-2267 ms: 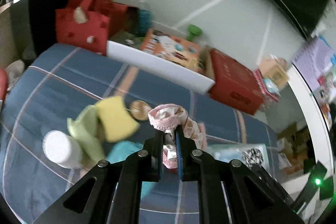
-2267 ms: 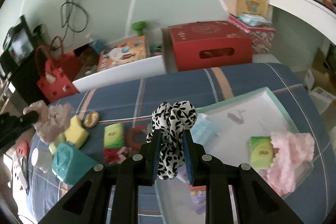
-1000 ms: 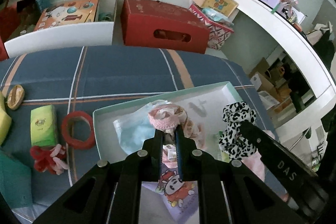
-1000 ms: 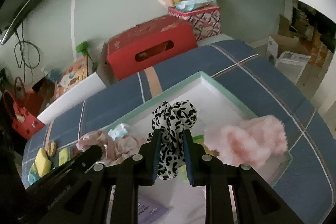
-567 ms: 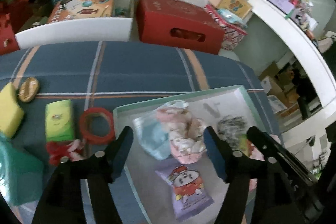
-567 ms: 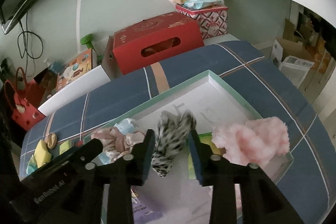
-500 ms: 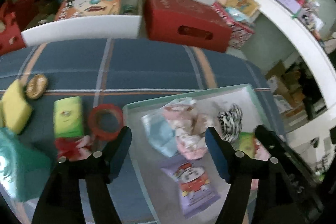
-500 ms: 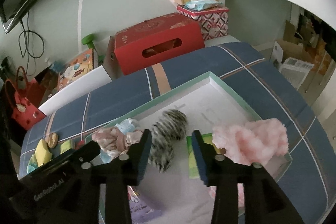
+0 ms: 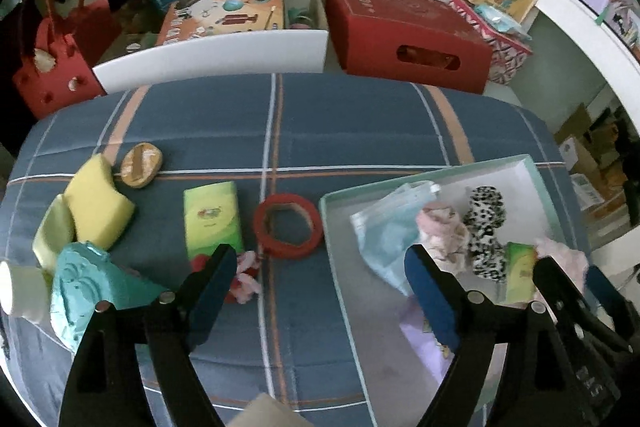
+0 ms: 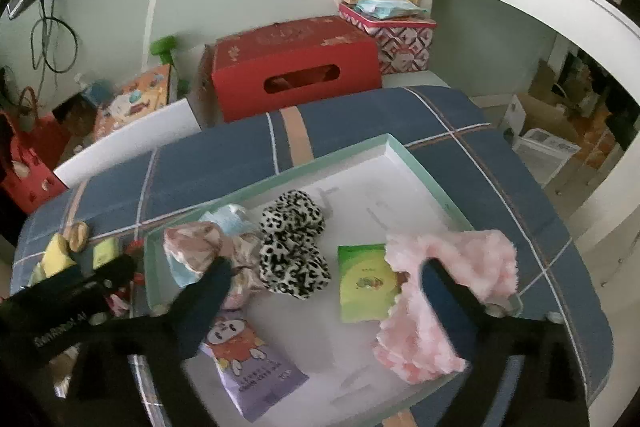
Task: Organize soft objects
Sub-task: 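Open both grippers to drop the scrunchies into the tray, then move both grippers back from the tray toward the remaining pile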
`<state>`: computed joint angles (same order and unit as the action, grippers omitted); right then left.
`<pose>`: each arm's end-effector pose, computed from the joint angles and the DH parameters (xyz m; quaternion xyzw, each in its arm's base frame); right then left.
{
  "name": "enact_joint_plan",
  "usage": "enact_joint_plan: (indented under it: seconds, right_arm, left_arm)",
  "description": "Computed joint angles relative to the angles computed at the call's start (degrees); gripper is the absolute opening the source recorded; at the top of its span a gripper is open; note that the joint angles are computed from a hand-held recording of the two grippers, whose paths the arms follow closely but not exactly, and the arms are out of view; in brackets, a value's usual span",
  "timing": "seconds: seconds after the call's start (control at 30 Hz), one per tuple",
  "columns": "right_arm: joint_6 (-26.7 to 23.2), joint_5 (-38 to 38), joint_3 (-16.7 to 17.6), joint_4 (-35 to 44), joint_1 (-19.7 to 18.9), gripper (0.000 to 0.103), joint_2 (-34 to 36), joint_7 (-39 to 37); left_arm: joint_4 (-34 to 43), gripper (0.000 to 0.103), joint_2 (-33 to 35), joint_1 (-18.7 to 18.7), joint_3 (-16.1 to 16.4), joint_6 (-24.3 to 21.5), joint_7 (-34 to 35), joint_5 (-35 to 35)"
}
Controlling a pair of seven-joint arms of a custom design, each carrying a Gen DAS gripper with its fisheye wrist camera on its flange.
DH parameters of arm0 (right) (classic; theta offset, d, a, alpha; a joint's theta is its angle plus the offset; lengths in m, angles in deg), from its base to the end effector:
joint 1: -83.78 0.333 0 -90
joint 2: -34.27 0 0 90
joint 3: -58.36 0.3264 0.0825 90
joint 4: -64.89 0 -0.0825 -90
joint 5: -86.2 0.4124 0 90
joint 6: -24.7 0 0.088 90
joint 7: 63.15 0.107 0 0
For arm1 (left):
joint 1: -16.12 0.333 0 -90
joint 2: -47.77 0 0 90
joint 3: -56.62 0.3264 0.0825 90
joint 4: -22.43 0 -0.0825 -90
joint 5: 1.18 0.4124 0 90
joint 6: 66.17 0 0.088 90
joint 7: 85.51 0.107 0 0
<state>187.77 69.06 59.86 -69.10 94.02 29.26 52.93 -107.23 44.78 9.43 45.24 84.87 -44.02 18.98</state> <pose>0.5427 0.1289 0.4289 -0.6776 0.6707 -0.2032 0.2231 0.5379 -0.1854 0.4201 -0.7689 0.5930 -0.1780 0.1595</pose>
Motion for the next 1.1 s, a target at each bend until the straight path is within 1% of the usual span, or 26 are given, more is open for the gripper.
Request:
enact_joint_plan:
  seconds: [0.07, 0.17, 0.27, 0.37, 0.43, 0.5, 0.63, 0.77, 0.83, 1.0, 1.1]
  right_arm:
    - [0.3, -1.6, 0.2, -0.1, -0.3, 0.103, -0.1, 0.7]
    - [0.9, -2.2, 0.3, -0.2, -0.2, 0.103, -0.2, 0.8]
    - [0.8, -2.0, 0.4, -0.1, 0.0, 0.103, -0.2, 0.5]
    - [-0.3, -3.4, 0.7, 0.3, 0.0, 0.103, 0.0, 2.1]
    - [-0.4, -3.0, 0.8, 0.5, 0.3, 0.103, 0.1, 2.0]
    - [-0.2, -1.8, 0.8, 0.5, 0.9, 0.103, 0.2, 0.9]
    - [0.4, -2.2, 1.4, 0.5, 1.6, 0.103, 0.1, 1.1]
    - [1.0, 1.1, 1.7, 0.8, 3.5, 0.103, 0.5, -2.3]
    - [1.4, 3.6, 1.9, 0.9, 4.6, 0.103, 0.8, -4.9]
    - [3.1, 3.7, 3.0, 1.0, 6.2, 0.103, 1.1, -6.0]
    - [4.1, 6.2, 3.2, 1.0, 7.7, 0.103, 1.5, -9.2]
  left_arm:
    - [-0.2, 0.088, -0.4, 0.2, 0.2, -0.1, -0.2, -0.1]
    - [-0.9, 0.093, -1.0, 0.6, 0.2, 0.4, -0.9, -0.2]
    - [-1.4, 0.093, -1.8, 1.0, 0.2, 0.2, -1.3, -0.1]
    - [-1.9, 0.093, -2.7, 1.6, 0.1, -0.1, -1.4, -0.3]
    - [-2.4, 0.093, -3.3, 2.0, 0.1, 0.0, -0.7, -0.8]
    - [-3.1, 0.093, -4.3, 2.7, 0.1, -0.1, -0.6, -0.8]
    - [-4.9, 0.093, -6.8, 4.6, -0.1, 0.1, -1.8, -0.2]
    - [-7.6, 0.093, -10.5, 7.4, -0.2, 0.1, -3.4, 0.3]
    - [-9.6, 0.093, -12.8, 9.0, 0.2, 0.2, -3.9, -0.6]
    - [-14.4, 0.093, -18.0, 13.1, 0.8, 0.1, -4.0, -3.6]
    - [-17.2, 0.093, -21.4, 16.0, 0.7, -0.6, -4.2, -4.8]
